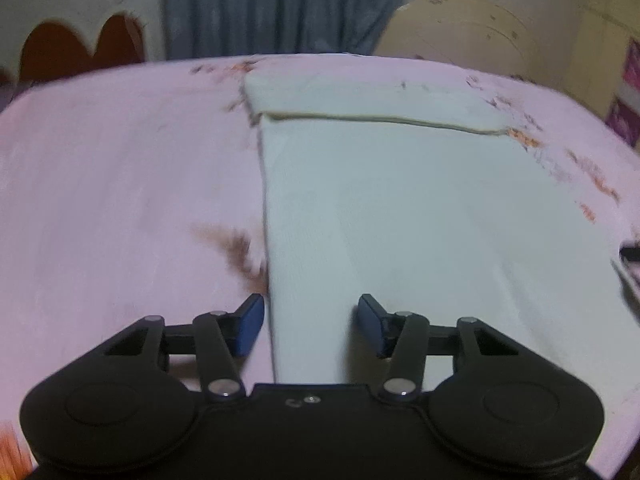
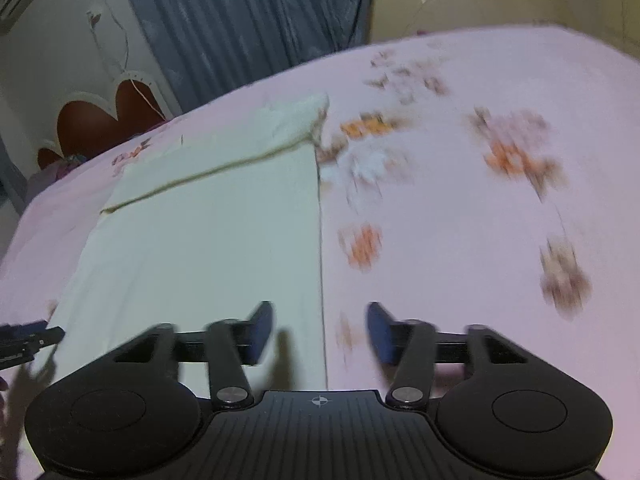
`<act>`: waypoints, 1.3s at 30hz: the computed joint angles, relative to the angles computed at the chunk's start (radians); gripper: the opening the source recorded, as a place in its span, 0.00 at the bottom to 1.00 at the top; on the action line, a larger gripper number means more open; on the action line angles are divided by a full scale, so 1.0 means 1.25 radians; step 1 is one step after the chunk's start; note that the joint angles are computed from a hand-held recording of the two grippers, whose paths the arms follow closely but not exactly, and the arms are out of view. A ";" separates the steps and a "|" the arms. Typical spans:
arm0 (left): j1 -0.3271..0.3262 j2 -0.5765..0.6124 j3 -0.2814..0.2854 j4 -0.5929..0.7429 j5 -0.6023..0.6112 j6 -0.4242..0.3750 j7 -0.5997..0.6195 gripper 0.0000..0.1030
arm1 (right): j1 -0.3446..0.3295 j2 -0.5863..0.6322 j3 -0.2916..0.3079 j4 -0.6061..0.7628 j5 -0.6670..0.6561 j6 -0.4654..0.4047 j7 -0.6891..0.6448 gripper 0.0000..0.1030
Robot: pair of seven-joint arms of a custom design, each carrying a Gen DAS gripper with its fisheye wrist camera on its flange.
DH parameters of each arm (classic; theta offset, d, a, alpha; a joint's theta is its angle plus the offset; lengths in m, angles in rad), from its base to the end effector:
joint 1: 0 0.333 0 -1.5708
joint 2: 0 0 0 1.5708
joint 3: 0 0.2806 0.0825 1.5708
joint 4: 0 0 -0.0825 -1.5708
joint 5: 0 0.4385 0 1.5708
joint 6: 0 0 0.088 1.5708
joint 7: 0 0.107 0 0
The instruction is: Fold small clothes
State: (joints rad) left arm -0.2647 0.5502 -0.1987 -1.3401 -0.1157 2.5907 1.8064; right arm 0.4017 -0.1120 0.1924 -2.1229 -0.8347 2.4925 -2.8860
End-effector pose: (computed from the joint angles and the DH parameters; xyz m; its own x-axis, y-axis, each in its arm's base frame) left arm 0.7266 -0.3215 0.4506 -0.5453 -0.8362 0.0584 -0.6466 0.3752 -0.6642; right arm 0.5018 0.3460 0.4518 -0.4596 -0.8036 -0.3782 -0.5311 0.5899 -0.6082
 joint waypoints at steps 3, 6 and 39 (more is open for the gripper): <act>0.032 -0.086 -0.018 -0.126 -0.059 0.035 -0.011 0.49 | 0.005 -0.053 0.011 -0.071 0.002 0.046 0.079 0.43; 0.069 -0.146 -0.046 -0.210 -0.145 0.046 0.018 0.49 | -0.011 -0.101 0.026 -0.137 -0.026 0.128 0.170 0.43; 0.115 -0.157 -0.098 -0.188 -0.658 0.097 0.206 0.04 | -0.150 -0.190 0.104 -0.147 -0.289 0.300 0.327 0.03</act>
